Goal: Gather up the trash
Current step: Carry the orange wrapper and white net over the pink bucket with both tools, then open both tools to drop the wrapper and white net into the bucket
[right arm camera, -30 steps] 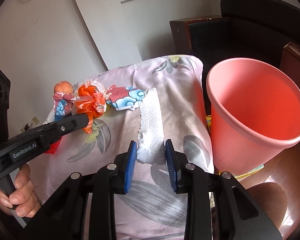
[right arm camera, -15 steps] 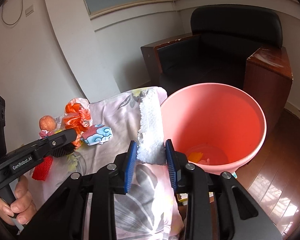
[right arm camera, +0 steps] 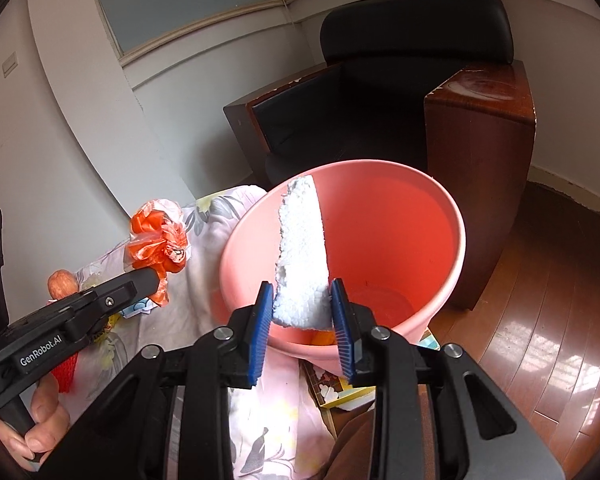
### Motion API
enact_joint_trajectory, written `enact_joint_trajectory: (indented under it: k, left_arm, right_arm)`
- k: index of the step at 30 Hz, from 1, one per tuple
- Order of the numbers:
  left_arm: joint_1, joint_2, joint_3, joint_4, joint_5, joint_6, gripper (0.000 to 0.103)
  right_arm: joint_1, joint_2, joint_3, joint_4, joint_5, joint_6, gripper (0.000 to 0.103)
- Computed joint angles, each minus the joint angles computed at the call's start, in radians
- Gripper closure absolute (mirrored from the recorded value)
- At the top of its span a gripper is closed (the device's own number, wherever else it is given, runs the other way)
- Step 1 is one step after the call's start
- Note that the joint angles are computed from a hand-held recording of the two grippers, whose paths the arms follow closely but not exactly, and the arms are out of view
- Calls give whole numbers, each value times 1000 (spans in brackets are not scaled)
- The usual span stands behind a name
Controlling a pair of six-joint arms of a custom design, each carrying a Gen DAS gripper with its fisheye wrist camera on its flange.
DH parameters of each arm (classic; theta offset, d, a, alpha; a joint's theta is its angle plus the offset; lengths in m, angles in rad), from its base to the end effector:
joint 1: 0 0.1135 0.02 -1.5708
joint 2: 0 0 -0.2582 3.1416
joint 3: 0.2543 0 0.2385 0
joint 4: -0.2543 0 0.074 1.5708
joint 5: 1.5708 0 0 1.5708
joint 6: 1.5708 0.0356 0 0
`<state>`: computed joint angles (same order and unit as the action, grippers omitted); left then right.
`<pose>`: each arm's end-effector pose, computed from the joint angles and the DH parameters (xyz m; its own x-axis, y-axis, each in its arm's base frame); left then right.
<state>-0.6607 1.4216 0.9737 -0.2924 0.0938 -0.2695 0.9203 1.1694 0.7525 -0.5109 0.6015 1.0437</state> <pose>0.2320 -0.1846 0.2491 -0.6905 0.2010 -0.6948 0.4998 0.8270 -0.2575 0.1471 0.1600 0.2299 -0.6333 0.3445 -0.6930 0.1922 0.9374 0.2904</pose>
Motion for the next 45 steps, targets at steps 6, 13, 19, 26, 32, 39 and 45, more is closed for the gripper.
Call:
enact_joint_trajectory:
  k: [6,13,19,26,32,39,45]
  left_arm:
    - [-36,103,61,-2,-12,6,98]
    - [-41,180,109,-17,-8,11,97]
    - [-36,186,100,-9,0,5,83]
    - [-43,144,68,18,-18,19,72]
    - [-56,90,37,24,-35,19,68]
    - [-51,27,7,16,-22,9,62]
    - [-34,-31,-21,1,-10,5,61]
  right_arm:
    - [-44,-6,-35,24,-27,-3,73]
    - [-69,2,-49,49,-45,-9,73]
    - [-62,20,-44,55,-42,4,73]
    - [-62,31,-42,56,-42,8,73]
    - [-64,51,-31,49,-30,15,73]
    - [-103,47,-29,64,0,12,72]
    - [-120,17,-30,61,11,7,56]
